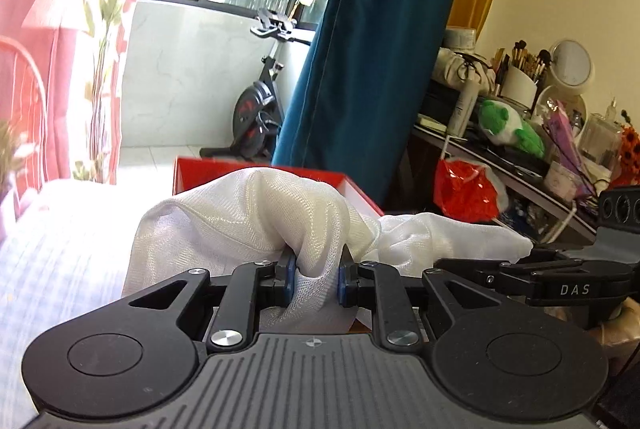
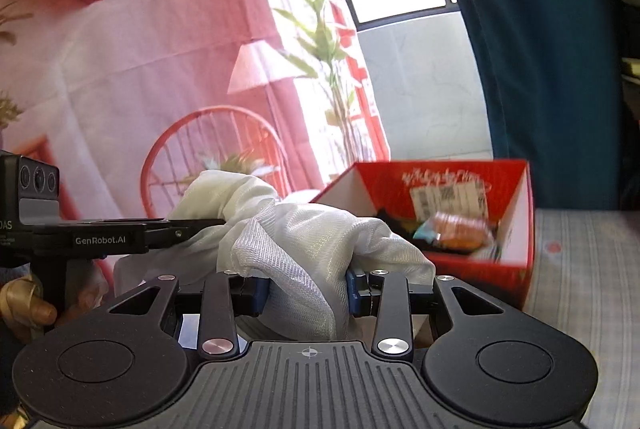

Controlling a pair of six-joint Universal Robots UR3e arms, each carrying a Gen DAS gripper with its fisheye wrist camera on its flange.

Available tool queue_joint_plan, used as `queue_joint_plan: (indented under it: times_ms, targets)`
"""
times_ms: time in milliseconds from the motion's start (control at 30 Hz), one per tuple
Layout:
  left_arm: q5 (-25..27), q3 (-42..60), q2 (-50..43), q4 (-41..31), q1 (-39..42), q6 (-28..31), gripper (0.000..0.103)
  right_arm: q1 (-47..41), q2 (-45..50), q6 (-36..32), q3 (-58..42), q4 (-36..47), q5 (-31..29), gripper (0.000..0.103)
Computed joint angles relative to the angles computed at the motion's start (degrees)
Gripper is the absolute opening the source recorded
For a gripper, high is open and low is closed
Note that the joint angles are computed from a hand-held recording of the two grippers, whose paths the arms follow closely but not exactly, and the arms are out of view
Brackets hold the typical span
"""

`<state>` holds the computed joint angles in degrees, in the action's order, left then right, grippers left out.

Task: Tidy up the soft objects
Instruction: 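Lift the white mesh cloth with both tools toward the red box, then lower the white mesh cloth into the red box and open both tools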

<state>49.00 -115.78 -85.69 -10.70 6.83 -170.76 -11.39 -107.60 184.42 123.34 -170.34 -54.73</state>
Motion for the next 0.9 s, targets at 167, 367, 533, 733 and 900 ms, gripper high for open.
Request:
queue_joint_plan:
  times_ms: [167, 367, 533, 733, 900]
  targets:
    - [4.5, 15.38, -11.74, -3.33, -4.21, -2.59, 0.02, -0.39, 9.54, -2.32, -10.66, 1.83, -1.56, 0.033]
    - [8.85, 32.79, -23.82, -8.0, -7.78, -4.96, 0.02, -0.95, 20.94, -4.05, -25.12, 5.34, -2.57, 0.033]
    - [10.39, 43.19, -29.66, -10.58, -8.82, -5.19, 0.02, -1.85, 26.71, -6.06, -34.53, 9.41, -1.69, 0.034]
    - [12.83, 55.26, -36.74, -17.42, -10.75, -4.38, 0.021, -2.52, 33.0, -8.36, -44.89, 15.52, -1.93, 0.034]
    - [15.22, 66.95, -44.29, -32.62, -12.16, 0.38, 0.021, -2.65, 37.53, -10.61, -47.8, 22.64, -3.21, 0.034]
